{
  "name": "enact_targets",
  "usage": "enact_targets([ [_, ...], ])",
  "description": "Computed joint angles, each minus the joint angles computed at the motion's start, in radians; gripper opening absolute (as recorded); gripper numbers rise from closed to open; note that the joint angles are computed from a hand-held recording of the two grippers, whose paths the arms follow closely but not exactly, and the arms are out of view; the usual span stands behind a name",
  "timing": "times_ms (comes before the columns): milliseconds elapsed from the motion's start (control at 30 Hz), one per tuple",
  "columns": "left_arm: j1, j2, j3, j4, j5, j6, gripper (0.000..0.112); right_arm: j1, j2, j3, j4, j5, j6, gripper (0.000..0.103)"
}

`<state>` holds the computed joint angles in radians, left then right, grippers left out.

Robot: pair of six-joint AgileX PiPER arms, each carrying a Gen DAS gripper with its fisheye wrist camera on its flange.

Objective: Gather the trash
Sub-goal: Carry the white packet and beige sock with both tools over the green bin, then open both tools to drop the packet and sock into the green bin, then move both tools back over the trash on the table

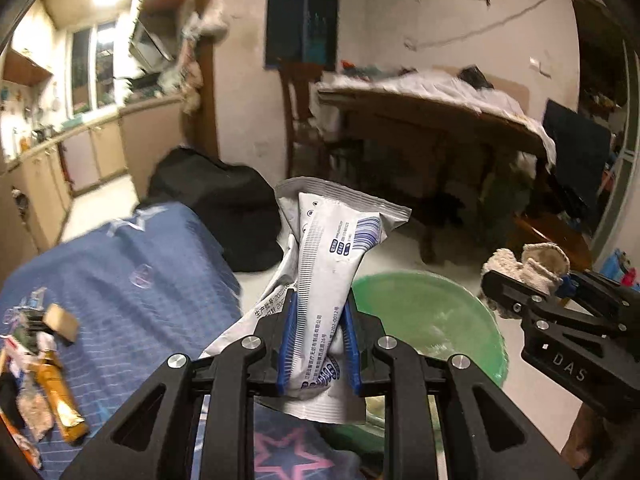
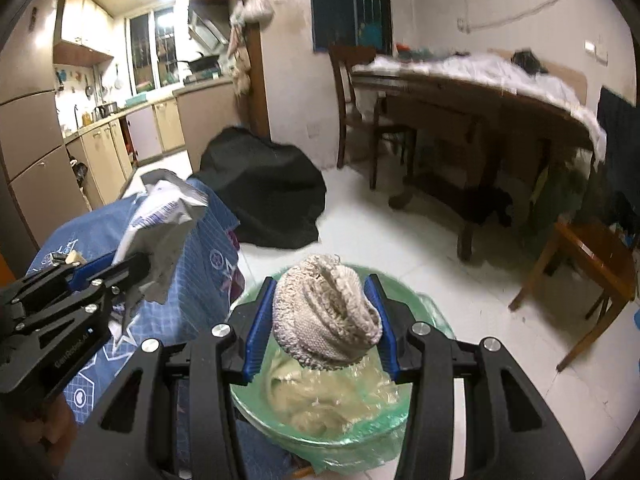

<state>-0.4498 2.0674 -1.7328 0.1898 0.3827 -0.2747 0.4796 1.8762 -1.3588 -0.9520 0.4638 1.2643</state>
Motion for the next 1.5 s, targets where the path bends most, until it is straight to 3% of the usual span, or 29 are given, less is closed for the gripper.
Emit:
enact_targets([
  [200,0.034,0.164,-0.225,-0.312,0.191,0.304,0.023,-0.085,0.028,0.000,0.315,-0.055,-0.274,0.043],
  [400,0.039,0.313,-0.419,-0.351,0.329,0.336,0.023,-0.125,0.063,-0.003,0.507,-0.080,-0.449,0.043],
  [800,0.032,0.539,-0.786,-0.319,0.514,0.281,0.023,-0.179,0.097,-0.007,0.624,-0.125,-0.575,0.045],
  [867,0.029,0.585,-0.873,-0.313,0.561,0.270,0.028,-0.184,0.099,-0.003,0.629,-0.134,-0.581,0.045],
  [1067,0.026,0.614,-0.909,-0.298,0.567,0.262,0.047,-0.193,0.091,0.016,0.593,-0.154,-0.532,0.055],
  [1267,0.031,0.549,-0.781,-0.281,0.486,0.257,0.060,-0.197,0.053,0.071,0.502,-0.198,-0.424,0.066],
  [1500,0.041,0.415,-0.542,-0.272,0.365,0.270,0.065,-0.156,-0.015,0.144,0.182,-0.207,-0.085,0.074],
])
